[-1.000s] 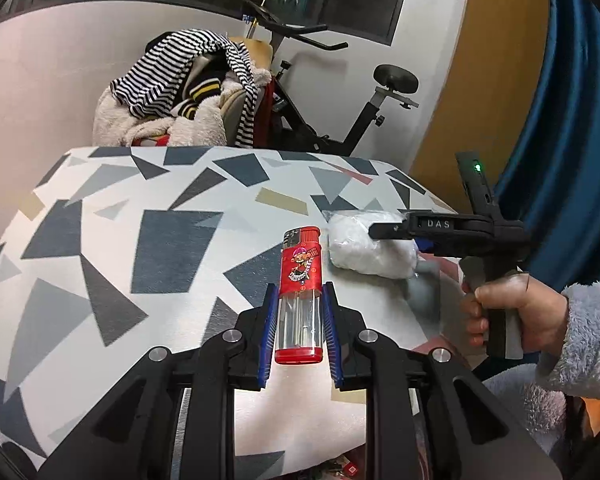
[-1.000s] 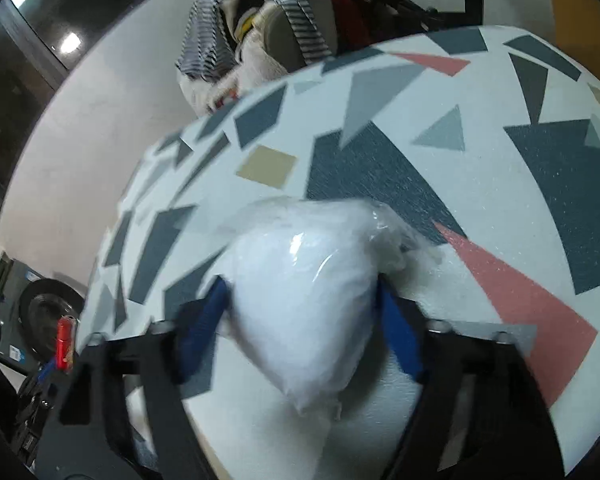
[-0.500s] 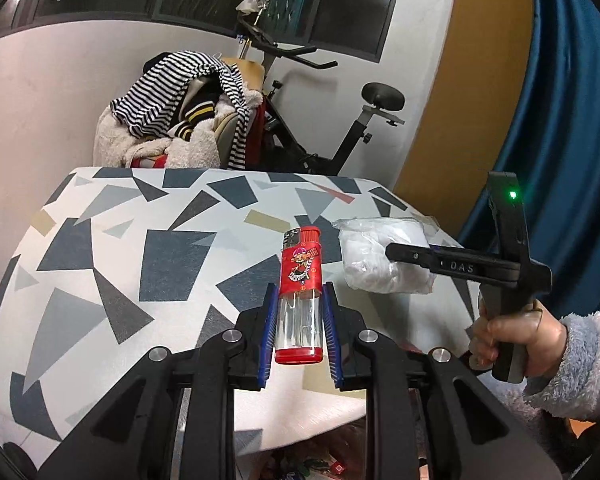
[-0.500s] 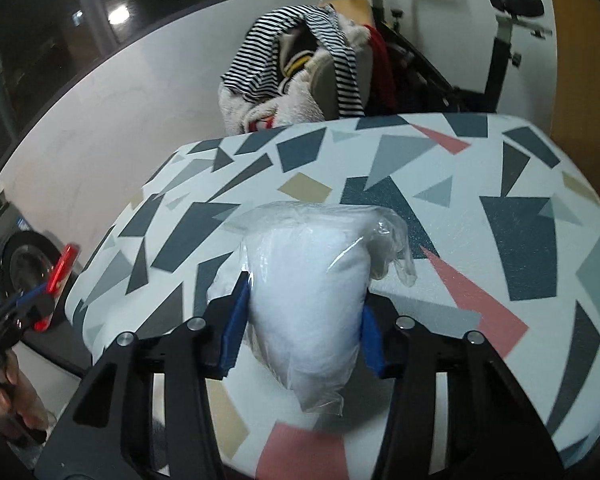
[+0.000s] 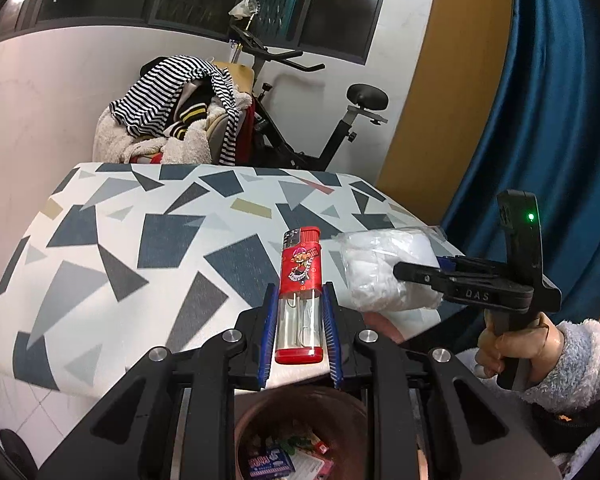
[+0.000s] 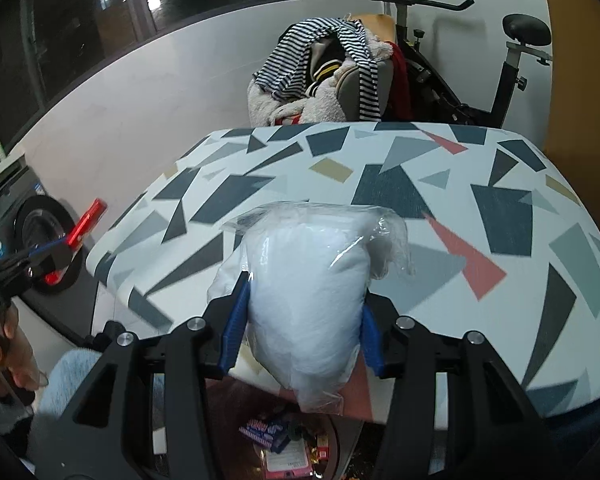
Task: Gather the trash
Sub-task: 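Carry the white bag over the bin and open the right gripper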
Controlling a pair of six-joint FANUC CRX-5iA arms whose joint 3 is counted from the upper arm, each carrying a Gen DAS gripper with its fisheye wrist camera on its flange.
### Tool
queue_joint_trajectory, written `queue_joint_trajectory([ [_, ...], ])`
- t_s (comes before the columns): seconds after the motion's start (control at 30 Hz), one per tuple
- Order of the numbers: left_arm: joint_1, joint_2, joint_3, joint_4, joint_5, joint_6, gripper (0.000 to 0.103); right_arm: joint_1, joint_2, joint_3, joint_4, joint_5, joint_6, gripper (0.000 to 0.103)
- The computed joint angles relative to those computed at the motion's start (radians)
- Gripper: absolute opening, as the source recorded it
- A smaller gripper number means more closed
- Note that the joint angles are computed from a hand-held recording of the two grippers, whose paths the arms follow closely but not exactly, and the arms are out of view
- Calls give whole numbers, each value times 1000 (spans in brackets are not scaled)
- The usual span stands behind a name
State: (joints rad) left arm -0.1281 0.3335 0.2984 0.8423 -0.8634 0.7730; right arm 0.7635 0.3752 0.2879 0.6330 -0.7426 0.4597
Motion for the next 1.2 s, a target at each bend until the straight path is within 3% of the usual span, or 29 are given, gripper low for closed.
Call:
queue_joint_trajectory([
  [0.27,10,-60,-110,26,13,-35,22,53,-40,-72,-75,4,51,50],
  [0.53,18,-79,-156,35,23,-42,22,76,6,6,-312,-62,266,50],
  [0.73,17,-75,-162,30,19,-40,22,86,25,19,-334,-90,295,52],
  [0.93,16,-75,-168,26,14,-38,22,85,38,29,-340,-109,284,64],
  [1.2,11,-76,-180,13,4,-55,22,78,-12,-74,-222,-5,157,86],
])
